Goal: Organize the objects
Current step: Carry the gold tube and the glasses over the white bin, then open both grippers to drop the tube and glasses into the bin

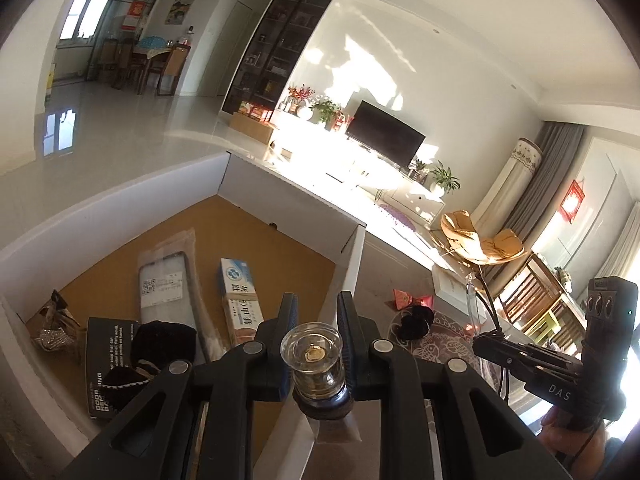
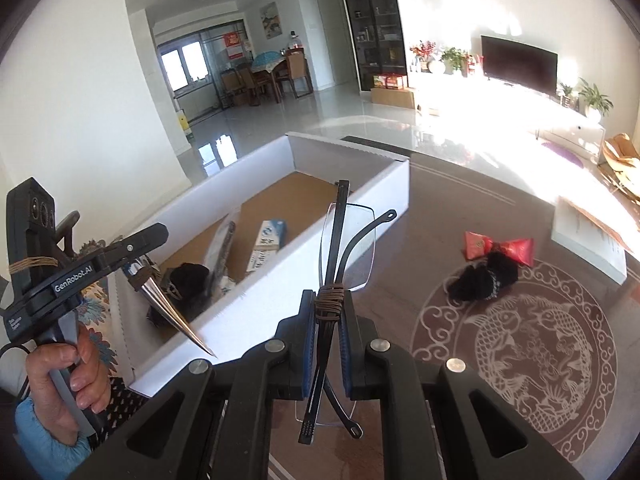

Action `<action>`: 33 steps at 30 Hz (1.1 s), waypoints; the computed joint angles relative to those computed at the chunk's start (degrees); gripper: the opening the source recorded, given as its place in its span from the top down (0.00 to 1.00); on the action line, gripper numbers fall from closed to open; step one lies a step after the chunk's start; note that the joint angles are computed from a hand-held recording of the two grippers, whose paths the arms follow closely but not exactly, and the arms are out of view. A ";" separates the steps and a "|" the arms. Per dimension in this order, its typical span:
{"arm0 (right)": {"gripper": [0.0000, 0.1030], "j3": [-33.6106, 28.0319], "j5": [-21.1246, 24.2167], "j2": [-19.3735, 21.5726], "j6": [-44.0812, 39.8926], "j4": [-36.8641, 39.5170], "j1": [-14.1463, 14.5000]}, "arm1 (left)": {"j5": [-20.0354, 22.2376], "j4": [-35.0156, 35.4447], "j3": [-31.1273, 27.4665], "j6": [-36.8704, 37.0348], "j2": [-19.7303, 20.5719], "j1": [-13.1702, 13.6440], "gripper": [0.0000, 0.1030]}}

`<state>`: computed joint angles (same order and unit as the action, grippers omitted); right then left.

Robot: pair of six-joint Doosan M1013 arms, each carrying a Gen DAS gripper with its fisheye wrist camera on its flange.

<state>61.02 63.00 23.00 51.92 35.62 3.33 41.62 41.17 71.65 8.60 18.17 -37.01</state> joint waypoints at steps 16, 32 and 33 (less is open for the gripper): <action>0.17 -11.70 7.46 10.38 6.84 -7.06 11.10 | 11.67 -16.86 -0.48 0.16 1.51 7.01 0.08; 0.00 16.16 -23.92 -4.42 -0.56 -10.67 2.28 | 21.14 17.43 -5.45 -3.51 4.71 -3.83 0.05; 0.00 17.04 -24.14 -4.54 1.99 -14.15 1.30 | 21.02 18.12 -6.28 -1.75 5.32 -4.52 0.04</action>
<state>78.07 38.85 18.46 53.92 21.47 4.63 62.65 59.29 65.38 6.85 23.48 -41.54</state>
